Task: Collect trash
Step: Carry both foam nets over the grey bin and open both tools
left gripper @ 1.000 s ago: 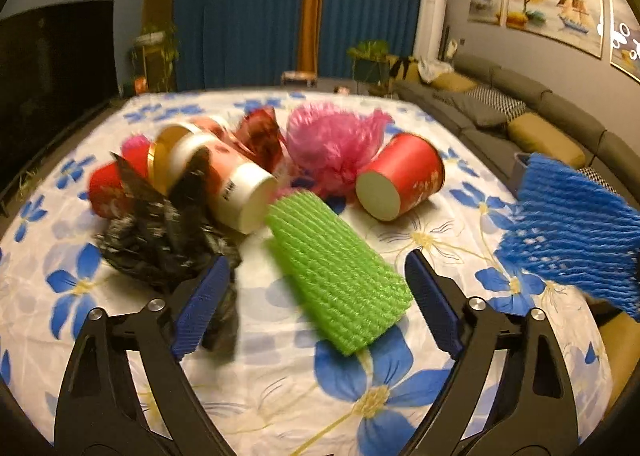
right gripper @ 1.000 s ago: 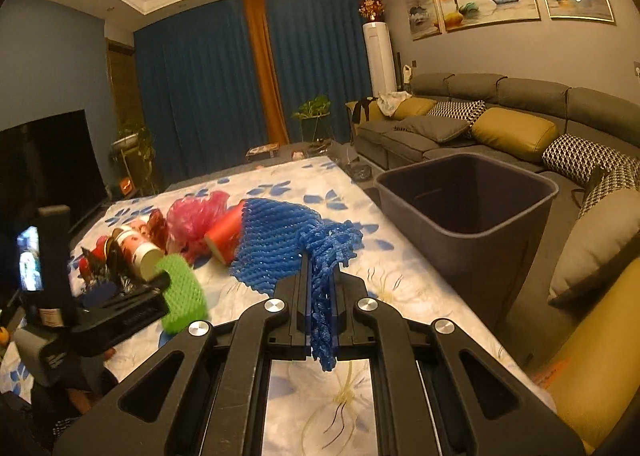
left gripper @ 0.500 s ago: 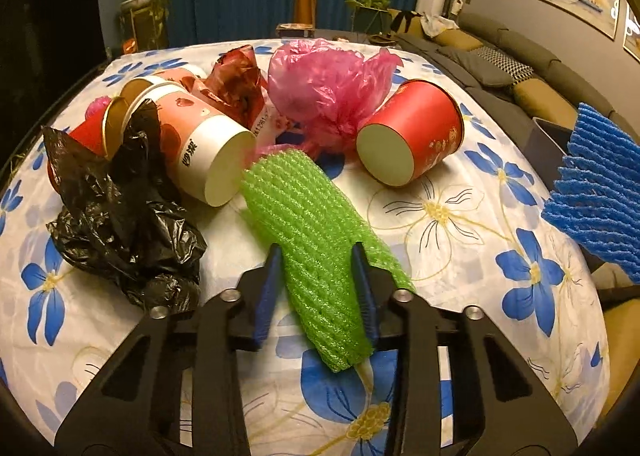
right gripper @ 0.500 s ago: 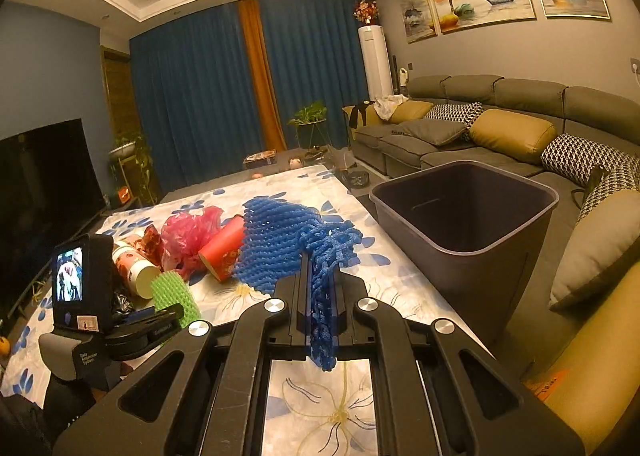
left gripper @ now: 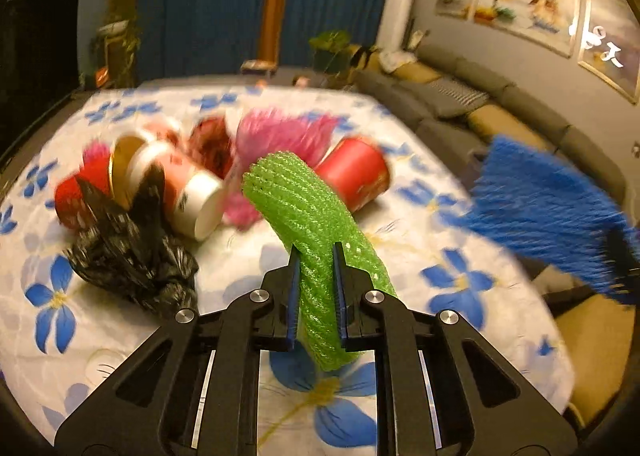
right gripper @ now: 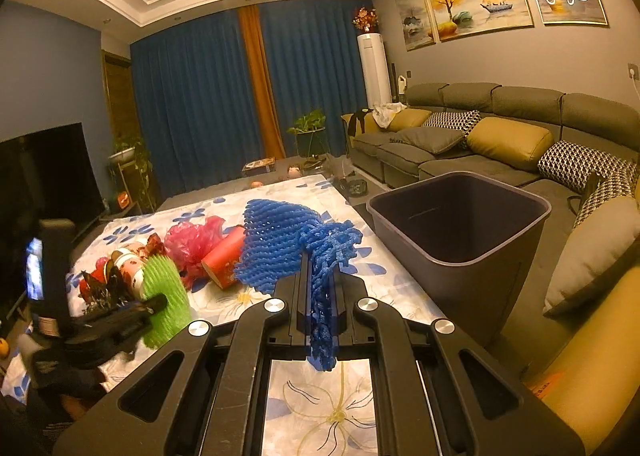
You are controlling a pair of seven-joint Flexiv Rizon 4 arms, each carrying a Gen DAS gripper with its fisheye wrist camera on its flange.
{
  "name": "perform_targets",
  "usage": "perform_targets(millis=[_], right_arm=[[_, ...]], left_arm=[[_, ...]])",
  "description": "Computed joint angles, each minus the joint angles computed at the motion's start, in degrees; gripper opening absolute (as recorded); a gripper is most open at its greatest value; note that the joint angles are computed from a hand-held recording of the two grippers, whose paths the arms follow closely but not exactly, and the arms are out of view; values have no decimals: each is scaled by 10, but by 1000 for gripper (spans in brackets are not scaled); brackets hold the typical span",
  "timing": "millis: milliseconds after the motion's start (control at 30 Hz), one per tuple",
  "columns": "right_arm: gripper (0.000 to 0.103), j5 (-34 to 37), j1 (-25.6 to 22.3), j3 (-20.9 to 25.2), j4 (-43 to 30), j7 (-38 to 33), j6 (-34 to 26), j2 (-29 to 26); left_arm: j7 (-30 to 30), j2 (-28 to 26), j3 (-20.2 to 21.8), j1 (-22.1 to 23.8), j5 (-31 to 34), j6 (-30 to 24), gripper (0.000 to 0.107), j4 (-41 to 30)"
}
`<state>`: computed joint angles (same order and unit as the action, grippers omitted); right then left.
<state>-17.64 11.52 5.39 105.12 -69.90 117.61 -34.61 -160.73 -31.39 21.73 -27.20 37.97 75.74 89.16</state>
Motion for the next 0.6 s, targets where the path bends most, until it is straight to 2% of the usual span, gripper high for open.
perform_targets(millis=[167, 400, 600], right_arm=[[7, -10, -17, 11, -5, 11, 4, -2], [7, 0, -13, -7, -25, 12, 14, -2], [7, 42, 5, -47, -63, 0, 12, -10]], left_arm=[[-51, 21, 38, -43, 63, 9, 14, -16], [-32, 26, -5, -21, 93, -3, 14, -62], [21, -10, -32, -8, 79, 0, 14, -138]])
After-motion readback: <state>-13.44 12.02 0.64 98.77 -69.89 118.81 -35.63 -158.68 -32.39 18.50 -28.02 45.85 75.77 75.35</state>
